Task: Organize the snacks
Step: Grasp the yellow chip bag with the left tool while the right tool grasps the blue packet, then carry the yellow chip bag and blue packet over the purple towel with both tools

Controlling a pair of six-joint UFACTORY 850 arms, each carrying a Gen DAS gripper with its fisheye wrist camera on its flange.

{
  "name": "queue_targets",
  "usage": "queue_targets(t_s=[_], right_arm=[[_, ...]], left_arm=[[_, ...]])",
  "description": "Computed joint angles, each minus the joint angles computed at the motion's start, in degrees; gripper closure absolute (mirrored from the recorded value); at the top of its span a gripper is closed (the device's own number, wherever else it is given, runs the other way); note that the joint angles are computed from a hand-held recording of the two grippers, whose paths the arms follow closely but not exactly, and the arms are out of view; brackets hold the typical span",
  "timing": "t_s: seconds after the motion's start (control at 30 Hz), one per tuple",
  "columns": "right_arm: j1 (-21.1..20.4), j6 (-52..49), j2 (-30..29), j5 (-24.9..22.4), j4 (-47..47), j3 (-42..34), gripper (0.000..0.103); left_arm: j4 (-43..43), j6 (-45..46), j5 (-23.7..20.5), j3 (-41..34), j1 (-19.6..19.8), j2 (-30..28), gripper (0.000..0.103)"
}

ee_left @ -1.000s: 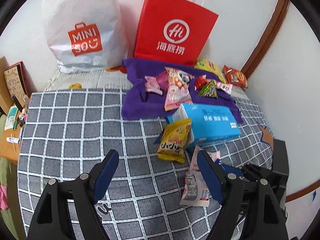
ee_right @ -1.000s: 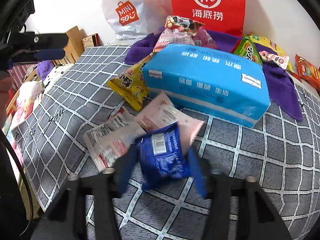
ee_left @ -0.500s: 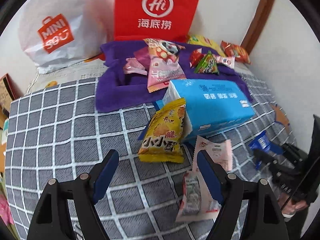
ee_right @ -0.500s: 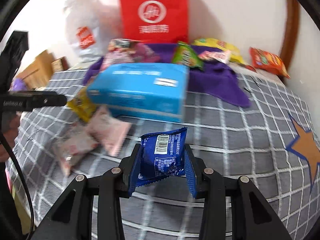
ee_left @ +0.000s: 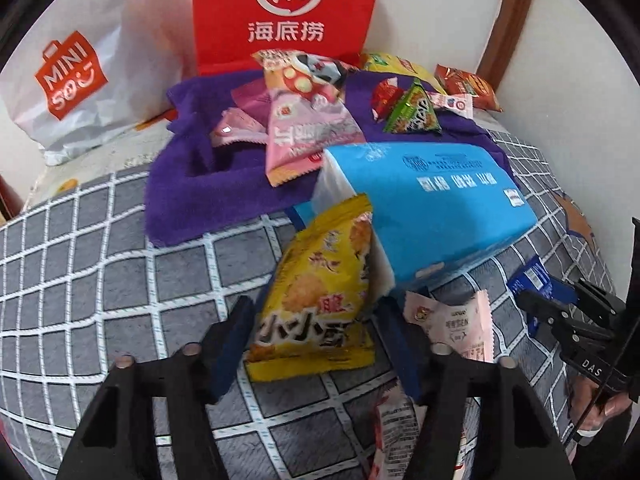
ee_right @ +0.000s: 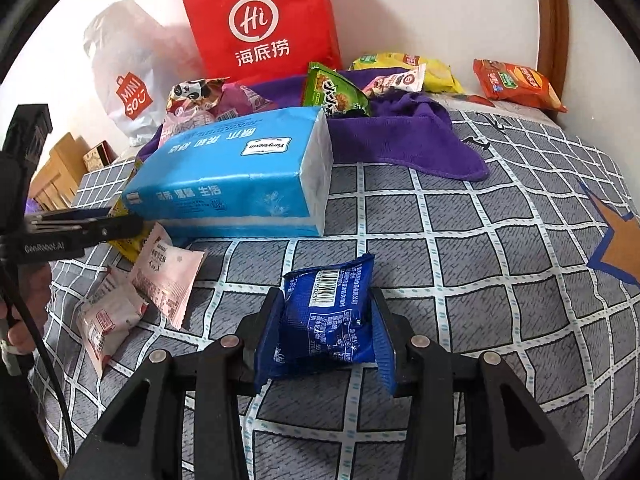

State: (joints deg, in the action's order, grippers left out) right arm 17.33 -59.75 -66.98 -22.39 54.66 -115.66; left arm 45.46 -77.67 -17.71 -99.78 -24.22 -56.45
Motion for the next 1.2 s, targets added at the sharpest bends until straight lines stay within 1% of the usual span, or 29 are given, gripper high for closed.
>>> queue_targets(t_s=[0.07, 0.13, 0.27, 0.4, 0.53, 0.67, 0.7, 0.8, 0.93, 1.03, 1.2], right_arm=[[0.2, 0.7, 0.0, 0.4, -0.9, -0.1, 0.06], [0.3, 0.6, -0.1, 0.3, -1.2, -0.2, 0.058], [0.5, 1.1, 0.0, 0.8, -2.1, 0.0, 0.057], [0.8, 1.8, 0.2, 1.5, -3.5, 0.2, 0.055], [0.6, 0.9, -0.1, 0.6, -2.5, -0.2, 0.053], [1.0, 2.0, 0.1, 1.7, -4.5, 0.2, 0.053], [1.0, 2.0, 0.2, 1.9, -4.5, 0.3, 0.055], [0.5, 0.8, 0.1, 0.9, -2.1, 0.1, 0.059], [0.2, 3.2, 1.2, 0.2, -4.2, 0.9, 0.06], [-0.3, -4.5, 4.6, -0.1, 4.0, 4.8, 0.06], [-0.2, -9.3, 8.5, -0.2, 8.8, 8.2, 0.06]], left_arm=[[2.3, -2.5, -0.4, 0.2, -0.3, 0.0, 0.052], [4.6, -4.8, -0.6, 1.0, -0.5, 0.4, 0.056], [10.7, -12.7, 1.3, 4.4, -0.4, 2.5, 0.059], [17.0, -20.6, 2.0, 8.0, -0.9, 4.8, 0.059], [21.8, -27.1, 2.0, 10.7, -1.5, 6.8, 0.059], [26.1, -33.6, 1.4, 13.5, -2.2, 8.6, 0.06], [27.5, -35.6, 1.6, 14.3, -2.3, 9.1, 0.06], [27.2, -36.2, 1.6, 15.4, -2.6, 10.1, 0.06], [29.0, -38.0, 0.8, 16.9, -3.3, 11.9, 0.06], [32.4, -41.5, 0.7, 17.7, -3.7, 13.1, 0.06], [34.6, -43.1, 0.5, 17.2, -4.4, 14.0, 0.06]])
